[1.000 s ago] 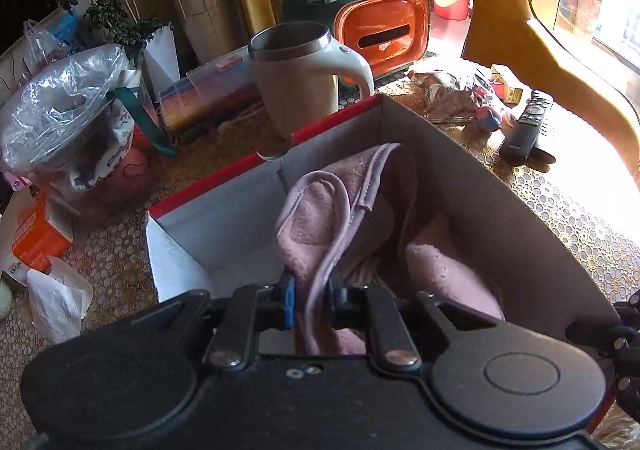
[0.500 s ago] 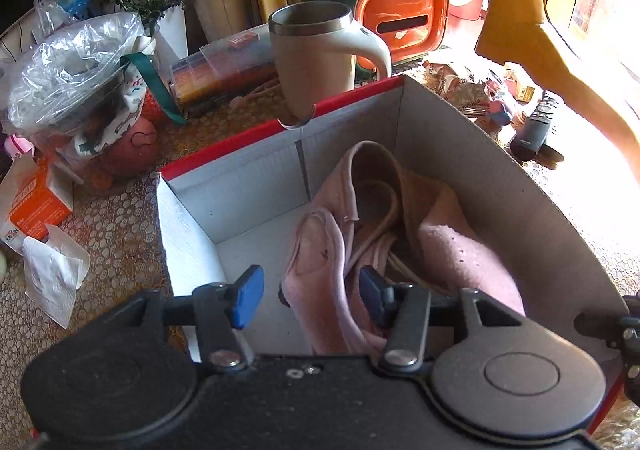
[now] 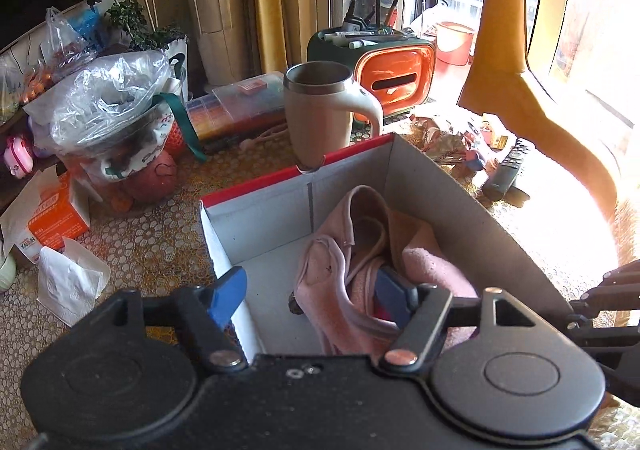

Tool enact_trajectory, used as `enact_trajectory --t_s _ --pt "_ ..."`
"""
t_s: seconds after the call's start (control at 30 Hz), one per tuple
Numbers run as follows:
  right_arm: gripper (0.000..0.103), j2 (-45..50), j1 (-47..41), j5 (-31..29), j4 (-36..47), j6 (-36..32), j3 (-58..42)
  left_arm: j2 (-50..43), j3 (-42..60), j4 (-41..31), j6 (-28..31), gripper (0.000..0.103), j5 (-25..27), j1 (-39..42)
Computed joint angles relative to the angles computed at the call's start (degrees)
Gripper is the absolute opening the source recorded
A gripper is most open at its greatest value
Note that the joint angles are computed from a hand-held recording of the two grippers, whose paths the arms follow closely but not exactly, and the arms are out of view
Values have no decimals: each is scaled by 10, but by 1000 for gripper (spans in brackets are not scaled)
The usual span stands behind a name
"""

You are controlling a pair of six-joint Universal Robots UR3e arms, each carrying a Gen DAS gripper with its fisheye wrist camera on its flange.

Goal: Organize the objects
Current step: 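Carry the pink slipper into the shoebox and open the left gripper, then move the left gripper back to the red cloth on the table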

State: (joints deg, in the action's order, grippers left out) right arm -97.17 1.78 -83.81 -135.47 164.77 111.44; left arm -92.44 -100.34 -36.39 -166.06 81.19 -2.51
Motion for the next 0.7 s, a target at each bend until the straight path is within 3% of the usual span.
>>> enact_trajectory --t_s 0.3,0.7 --pt "7 -2 3 -4 -5 -3 5 131 -82 -21 25 89 -55 75" --pt "7 4 14 -17 -10 -1 1 330 -169 -152 136 101 -174 303"
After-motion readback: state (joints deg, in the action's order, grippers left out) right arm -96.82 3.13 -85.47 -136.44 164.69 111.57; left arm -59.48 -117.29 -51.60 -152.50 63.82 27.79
